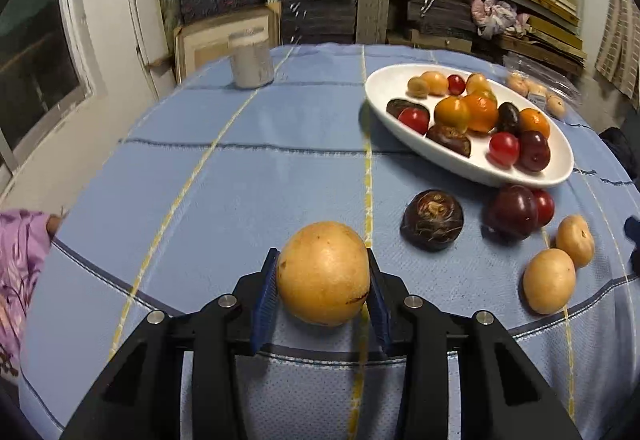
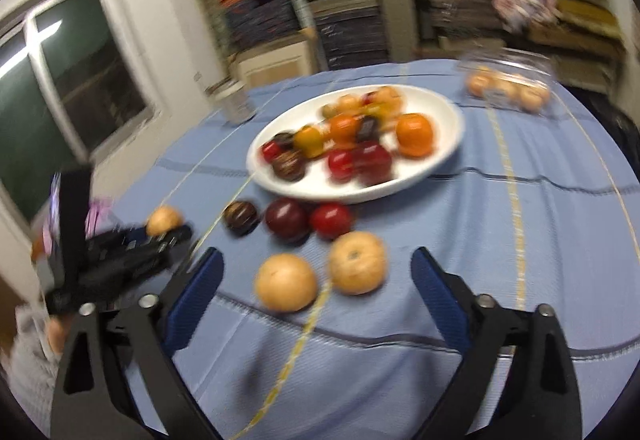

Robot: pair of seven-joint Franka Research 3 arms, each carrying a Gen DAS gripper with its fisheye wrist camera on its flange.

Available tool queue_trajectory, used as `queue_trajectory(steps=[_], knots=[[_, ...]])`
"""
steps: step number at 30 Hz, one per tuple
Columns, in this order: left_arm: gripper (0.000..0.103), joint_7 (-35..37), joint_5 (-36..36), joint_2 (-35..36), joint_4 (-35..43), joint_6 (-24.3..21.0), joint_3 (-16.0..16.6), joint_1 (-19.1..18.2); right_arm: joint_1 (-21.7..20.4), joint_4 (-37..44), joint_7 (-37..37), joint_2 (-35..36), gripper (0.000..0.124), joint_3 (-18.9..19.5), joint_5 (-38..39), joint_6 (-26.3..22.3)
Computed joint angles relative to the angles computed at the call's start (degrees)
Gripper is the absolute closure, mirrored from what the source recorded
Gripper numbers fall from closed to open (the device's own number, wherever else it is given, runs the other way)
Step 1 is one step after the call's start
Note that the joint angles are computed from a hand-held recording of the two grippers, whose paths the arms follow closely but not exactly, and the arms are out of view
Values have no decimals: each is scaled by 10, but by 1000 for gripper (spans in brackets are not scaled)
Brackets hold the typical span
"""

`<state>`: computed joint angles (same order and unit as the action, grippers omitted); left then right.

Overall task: Organize fruits
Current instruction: 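Grasp a large pale round fruit with the left tool while the right tool grasps another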

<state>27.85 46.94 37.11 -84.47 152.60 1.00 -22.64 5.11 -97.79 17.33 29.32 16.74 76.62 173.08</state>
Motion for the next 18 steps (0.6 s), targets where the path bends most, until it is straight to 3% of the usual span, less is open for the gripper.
queue_trajectory(steps=[3,12,18], knots=[[62,12,-8,1,0,1,-5,4,22,-6,21,4,52,-11,-57,0],[62,47,-27,8,5,0,-14,5,50,8,140,36,57,-28,-220,8],[62,69,-40,14,11,-3,-16,4,88,39,267,61,60,-82,-327,-27]])
